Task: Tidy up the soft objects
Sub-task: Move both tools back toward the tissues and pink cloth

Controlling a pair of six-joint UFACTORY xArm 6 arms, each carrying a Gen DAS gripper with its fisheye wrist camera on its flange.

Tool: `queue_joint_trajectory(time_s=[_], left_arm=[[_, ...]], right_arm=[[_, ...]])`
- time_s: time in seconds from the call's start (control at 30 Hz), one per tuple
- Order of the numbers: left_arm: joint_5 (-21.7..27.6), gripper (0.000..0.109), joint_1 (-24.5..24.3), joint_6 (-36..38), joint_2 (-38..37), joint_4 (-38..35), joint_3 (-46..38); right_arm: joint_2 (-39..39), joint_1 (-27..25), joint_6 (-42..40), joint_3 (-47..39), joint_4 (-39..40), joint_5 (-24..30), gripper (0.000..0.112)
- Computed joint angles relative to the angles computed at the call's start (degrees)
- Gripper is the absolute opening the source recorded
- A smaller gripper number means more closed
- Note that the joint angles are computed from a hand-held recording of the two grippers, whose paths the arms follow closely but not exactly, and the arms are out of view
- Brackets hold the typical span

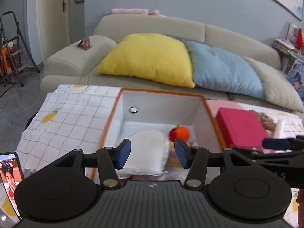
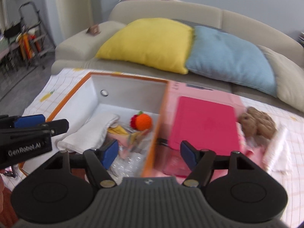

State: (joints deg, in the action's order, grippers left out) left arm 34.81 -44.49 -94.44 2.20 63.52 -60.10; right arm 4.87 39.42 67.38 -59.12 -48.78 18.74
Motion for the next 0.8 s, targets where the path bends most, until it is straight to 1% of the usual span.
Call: queue_joint_trajectory(time_s=[0.13, 0.23, 0.37, 0.57, 0.7, 0.8], left_arm=[[-1.55, 0.062, -1.79, -0.95, 0.40, 1.38, -1.13], [-2.42, 0.063, -3.41, -0.89, 1.05, 1.38, -2.22], [-3.56, 0.064, -5.90, 0.98, 2.93, 1.31, -4.54], [-5.52, 0.064, -9.11, 6.86, 7.12, -3.50, -9.01], [-7.09, 0.064, -10.62, 10.77, 10.00, -7.24, -11.97], [-7.72, 0.064, -11.42, 14.51, 12.38, -10.80, -14.29]], right_arm=[[-7.11, -1.16, 6.44, 6.96, -3.49, 0.59, 0.074], [-12.34, -2.06, 9.09, 12.01, -4.35, 1.52, 0.075], [-18.88, -3.09, 12.17, 18.34, -5.34, 3.05, 0.077], [-26.69, -4.70, 13.01, 26.40, -2.73, 4.18, 0.077], [-30.78, -5.89, 10.63, 30.97, 1.09, 4.64, 0.078], [-33.28, -6.64, 10.75, 33.80, 2.32, 4.97, 0.078]])
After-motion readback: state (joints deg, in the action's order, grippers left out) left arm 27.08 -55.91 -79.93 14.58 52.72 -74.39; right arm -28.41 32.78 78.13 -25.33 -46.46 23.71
